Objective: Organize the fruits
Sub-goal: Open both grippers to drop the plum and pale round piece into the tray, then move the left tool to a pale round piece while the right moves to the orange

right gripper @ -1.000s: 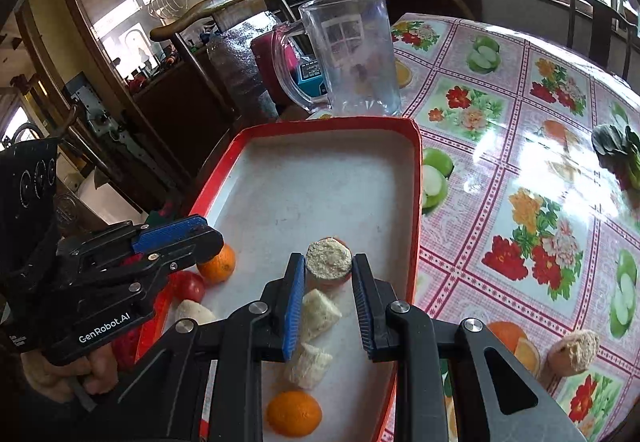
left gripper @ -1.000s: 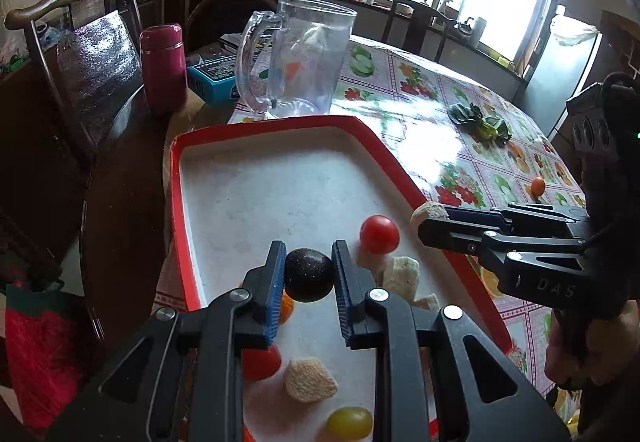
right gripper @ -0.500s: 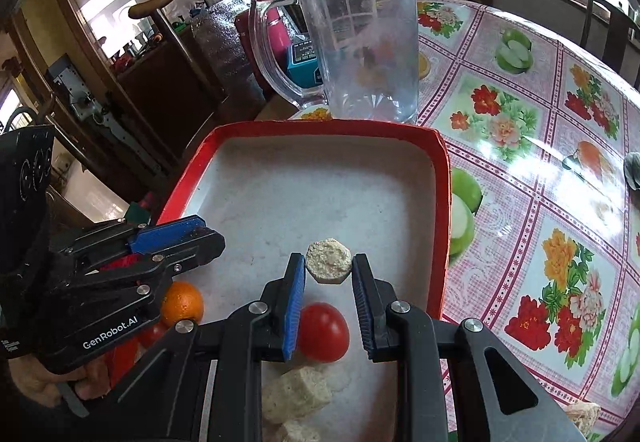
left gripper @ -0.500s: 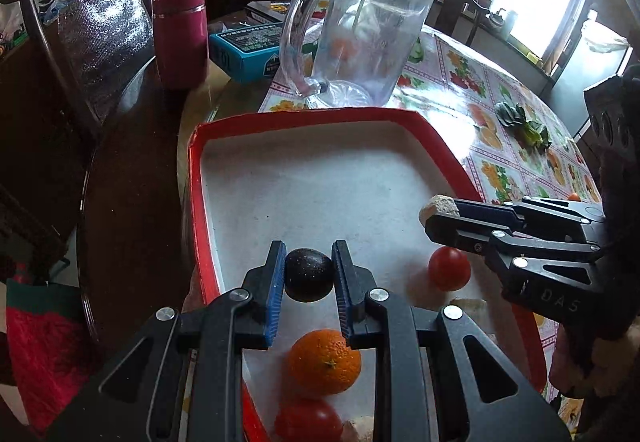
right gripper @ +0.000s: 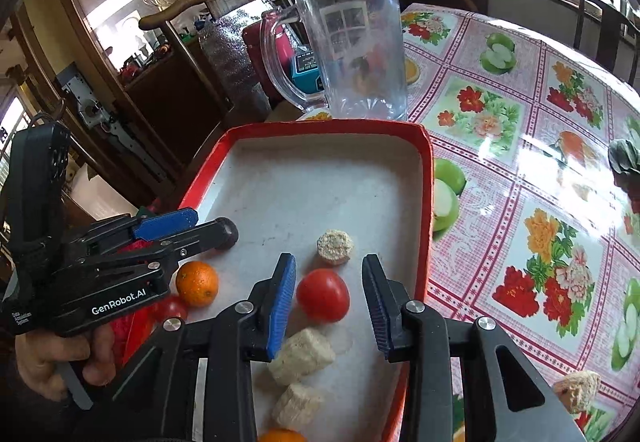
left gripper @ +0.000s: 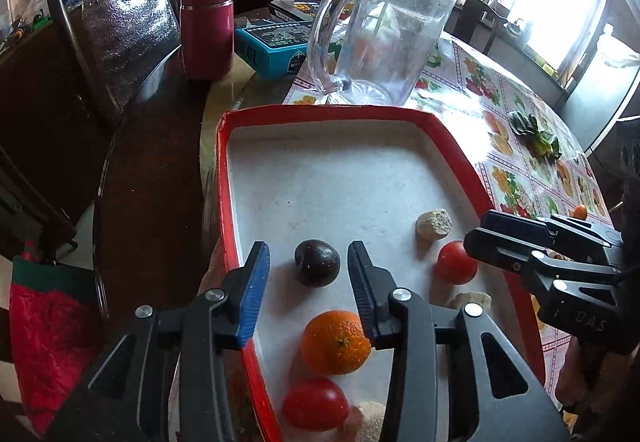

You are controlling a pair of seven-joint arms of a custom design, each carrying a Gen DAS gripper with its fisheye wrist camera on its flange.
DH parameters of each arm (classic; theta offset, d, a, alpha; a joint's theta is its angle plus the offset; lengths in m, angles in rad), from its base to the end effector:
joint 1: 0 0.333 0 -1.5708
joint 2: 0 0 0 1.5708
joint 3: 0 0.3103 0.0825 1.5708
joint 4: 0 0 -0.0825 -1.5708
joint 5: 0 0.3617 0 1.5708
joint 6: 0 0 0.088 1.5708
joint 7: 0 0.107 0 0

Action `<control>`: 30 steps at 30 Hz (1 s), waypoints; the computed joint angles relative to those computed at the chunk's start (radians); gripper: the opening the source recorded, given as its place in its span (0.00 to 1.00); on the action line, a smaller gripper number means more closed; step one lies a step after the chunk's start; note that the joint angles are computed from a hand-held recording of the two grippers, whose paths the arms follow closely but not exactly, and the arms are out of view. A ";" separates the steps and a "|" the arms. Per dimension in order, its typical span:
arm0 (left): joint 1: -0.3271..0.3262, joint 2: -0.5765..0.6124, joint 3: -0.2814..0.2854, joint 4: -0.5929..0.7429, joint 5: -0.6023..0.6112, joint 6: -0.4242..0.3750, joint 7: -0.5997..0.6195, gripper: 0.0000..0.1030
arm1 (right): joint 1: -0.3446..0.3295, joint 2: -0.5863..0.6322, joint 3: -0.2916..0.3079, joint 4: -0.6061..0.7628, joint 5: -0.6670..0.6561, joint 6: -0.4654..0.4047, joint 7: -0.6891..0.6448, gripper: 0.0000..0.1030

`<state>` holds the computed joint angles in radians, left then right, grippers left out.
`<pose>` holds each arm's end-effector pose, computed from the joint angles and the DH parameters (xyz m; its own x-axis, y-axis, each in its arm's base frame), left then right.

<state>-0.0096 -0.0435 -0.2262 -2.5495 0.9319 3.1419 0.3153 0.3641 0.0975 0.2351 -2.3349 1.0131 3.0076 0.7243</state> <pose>0.4267 -0.1753 0.3484 0.0271 -0.9834 0.1795 -0.8154 -0.1256 -0.5652 0.4618 0.2394 0.3487 0.4976 -0.8420 -0.2086 -0.7607 -0.3080 -0.5713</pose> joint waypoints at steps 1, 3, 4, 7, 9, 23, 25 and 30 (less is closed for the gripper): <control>0.000 -0.008 -0.003 -0.004 0.011 0.005 -0.013 0.41 | -0.006 -0.021 0.006 -0.016 0.040 0.000 -0.033 0.35; 0.009 -0.024 -0.019 -0.011 0.028 0.016 -0.036 0.41 | 0.003 -0.061 -0.006 -0.051 0.086 -0.001 -0.067 0.35; 0.015 -0.030 -0.031 -0.014 0.033 0.020 -0.043 0.41 | 0.010 -0.079 -0.019 -0.066 0.097 -0.003 -0.074 0.35; 0.031 -0.045 -0.071 -0.021 0.027 0.031 -0.045 0.41 | 0.039 -0.138 -0.061 -0.120 0.135 -0.002 -0.094 0.35; 0.035 -0.052 -0.097 -0.023 0.006 0.032 -0.030 0.41 | 0.061 -0.180 -0.096 -0.155 0.194 -0.007 -0.136 0.36; 0.058 -0.059 -0.279 0.010 -0.043 0.027 -0.029 0.45 | 0.091 -0.456 -0.258 -0.406 0.367 0.000 -0.248 0.40; 0.043 -0.049 -0.286 0.027 -0.012 0.018 -0.053 0.45 | 0.084 -0.494 -0.279 -0.441 0.347 0.013 -0.234 0.41; -0.047 -0.012 -0.245 0.065 -0.012 -0.002 -0.039 0.45 | 0.060 -0.583 -0.344 -0.531 0.258 0.042 -0.168 0.44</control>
<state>-0.0562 -0.0558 -0.4713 -2.4844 0.9201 3.1403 0.2759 0.4241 -0.4856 -0.1091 -2.8663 1.2715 3.0498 0.5563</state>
